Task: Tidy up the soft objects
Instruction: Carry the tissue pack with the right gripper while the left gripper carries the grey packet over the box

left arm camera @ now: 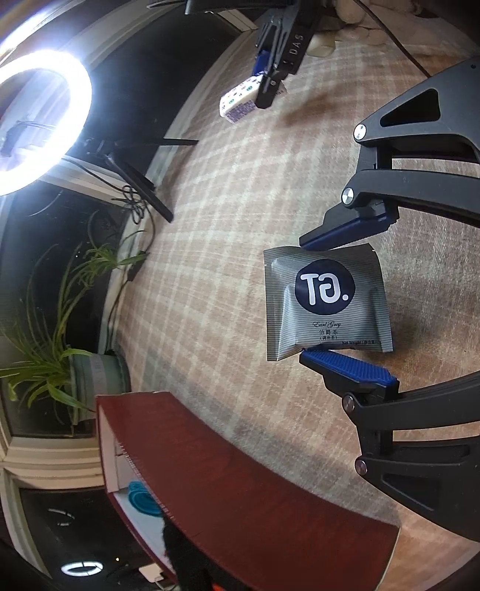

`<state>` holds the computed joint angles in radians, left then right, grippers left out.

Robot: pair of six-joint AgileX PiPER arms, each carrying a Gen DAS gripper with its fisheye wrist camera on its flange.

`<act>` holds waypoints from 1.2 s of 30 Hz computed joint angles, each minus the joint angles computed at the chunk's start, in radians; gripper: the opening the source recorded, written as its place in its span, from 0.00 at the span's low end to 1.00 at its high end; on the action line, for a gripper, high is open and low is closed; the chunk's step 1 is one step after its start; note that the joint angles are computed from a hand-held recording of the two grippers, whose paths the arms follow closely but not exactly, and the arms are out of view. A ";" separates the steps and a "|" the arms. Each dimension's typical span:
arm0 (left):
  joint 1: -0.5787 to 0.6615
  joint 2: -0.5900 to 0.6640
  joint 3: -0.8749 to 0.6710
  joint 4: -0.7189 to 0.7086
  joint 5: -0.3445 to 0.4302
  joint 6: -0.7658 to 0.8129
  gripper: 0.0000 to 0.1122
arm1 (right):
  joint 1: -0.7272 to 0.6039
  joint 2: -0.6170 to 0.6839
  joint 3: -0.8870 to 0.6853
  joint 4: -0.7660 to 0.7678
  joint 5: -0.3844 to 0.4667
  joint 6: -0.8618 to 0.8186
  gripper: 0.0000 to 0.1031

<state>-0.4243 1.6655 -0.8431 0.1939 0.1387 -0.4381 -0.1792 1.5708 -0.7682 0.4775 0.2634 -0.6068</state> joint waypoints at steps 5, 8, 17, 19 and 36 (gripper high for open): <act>0.010 -0.037 -0.010 -0.070 0.013 0.070 0.48 | 0.020 -0.037 0.007 0.003 0.012 0.005 0.46; 0.022 -0.066 -0.019 -0.100 0.028 0.106 0.48 | 0.039 -0.058 -0.007 0.012 0.033 0.005 0.46; 0.107 -0.177 -0.062 -0.217 0.095 0.256 0.48 | 0.157 -0.057 -0.160 0.019 0.133 0.049 0.46; 0.145 -0.198 -0.076 -0.267 0.115 0.316 0.48 | 0.202 -0.037 -0.220 0.011 0.158 0.072 0.46; 0.491 -0.197 -0.196 -0.456 0.217 0.614 0.48 | 0.560 0.434 -1.008 -0.203 0.437 0.328 0.47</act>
